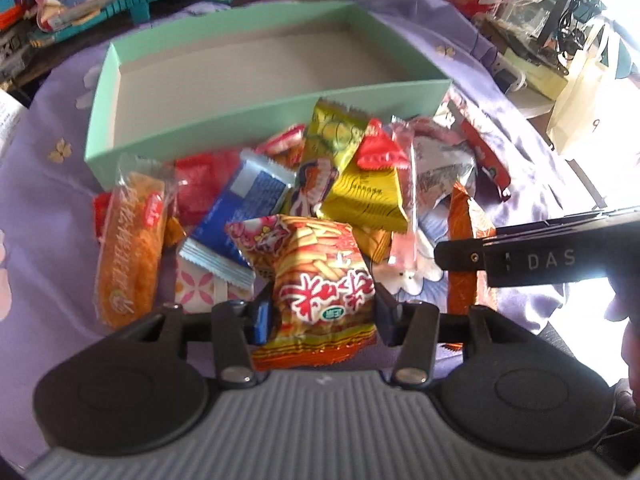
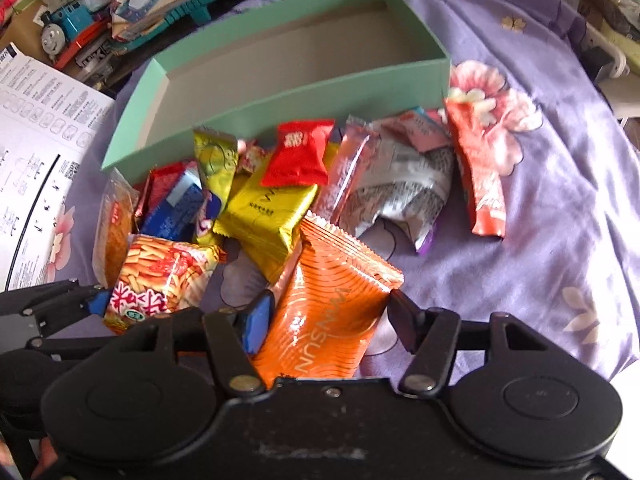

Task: Organize snacks
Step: 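Lift both held bags and carry them over the mint-green tray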

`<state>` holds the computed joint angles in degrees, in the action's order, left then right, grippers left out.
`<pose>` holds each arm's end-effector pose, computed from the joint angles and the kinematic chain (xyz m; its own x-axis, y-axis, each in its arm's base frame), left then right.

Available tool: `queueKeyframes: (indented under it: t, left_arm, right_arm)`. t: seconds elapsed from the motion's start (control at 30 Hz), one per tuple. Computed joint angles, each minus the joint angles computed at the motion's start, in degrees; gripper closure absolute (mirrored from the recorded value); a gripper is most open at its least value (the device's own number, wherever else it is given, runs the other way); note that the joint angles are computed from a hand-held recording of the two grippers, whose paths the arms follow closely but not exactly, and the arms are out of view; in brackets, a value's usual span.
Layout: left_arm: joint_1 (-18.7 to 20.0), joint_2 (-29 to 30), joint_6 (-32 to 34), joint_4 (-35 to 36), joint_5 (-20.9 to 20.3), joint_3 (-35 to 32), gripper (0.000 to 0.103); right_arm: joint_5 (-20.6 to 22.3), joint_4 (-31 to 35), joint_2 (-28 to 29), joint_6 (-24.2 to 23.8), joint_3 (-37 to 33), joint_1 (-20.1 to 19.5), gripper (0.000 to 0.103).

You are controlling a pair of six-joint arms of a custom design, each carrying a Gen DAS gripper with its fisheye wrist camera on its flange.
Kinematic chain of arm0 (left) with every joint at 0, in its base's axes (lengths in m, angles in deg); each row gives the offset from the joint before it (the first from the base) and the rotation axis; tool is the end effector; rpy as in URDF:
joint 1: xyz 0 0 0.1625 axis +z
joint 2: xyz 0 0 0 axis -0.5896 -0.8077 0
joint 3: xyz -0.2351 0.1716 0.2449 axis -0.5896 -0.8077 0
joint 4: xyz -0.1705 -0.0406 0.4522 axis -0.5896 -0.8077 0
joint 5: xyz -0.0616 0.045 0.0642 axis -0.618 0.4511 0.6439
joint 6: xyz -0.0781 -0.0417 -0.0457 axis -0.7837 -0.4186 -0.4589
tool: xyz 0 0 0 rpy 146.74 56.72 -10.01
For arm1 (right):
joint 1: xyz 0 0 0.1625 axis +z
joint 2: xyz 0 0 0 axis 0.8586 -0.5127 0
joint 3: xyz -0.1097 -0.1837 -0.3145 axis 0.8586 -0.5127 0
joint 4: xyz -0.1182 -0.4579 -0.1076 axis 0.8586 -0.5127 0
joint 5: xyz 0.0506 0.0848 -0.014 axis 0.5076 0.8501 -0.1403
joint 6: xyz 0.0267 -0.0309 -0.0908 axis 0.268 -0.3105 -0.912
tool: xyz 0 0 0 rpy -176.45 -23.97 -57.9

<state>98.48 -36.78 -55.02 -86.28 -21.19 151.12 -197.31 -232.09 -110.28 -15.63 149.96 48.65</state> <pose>-0.0982 -0.5884 0.1810 -0.6990 0.4590 -0.5484 0.6014 0.7922 -0.1036 0.2557 -0.5705 0.0634 -0.8388 0.1722 0.5165 -0.1101 0.8754 -0.4707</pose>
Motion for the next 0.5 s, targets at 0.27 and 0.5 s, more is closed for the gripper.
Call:
queueKeyframes:
  t: [0.27,0.5]
  left_arm:
    - [-0.94,-2.29,-0.82,-0.39,-0.95,-0.04,0.055]
    - [-0.99,-0.58,-1.46,-0.42,-1.77,-4.94,0.055]
  right_arm:
    - [-1.32,-2.74,-0.36,-3.7,-0.94,0.97,0.042]
    - [-1.35,-5.23,0.53,-10.17,-5.03,0.75,0.042]
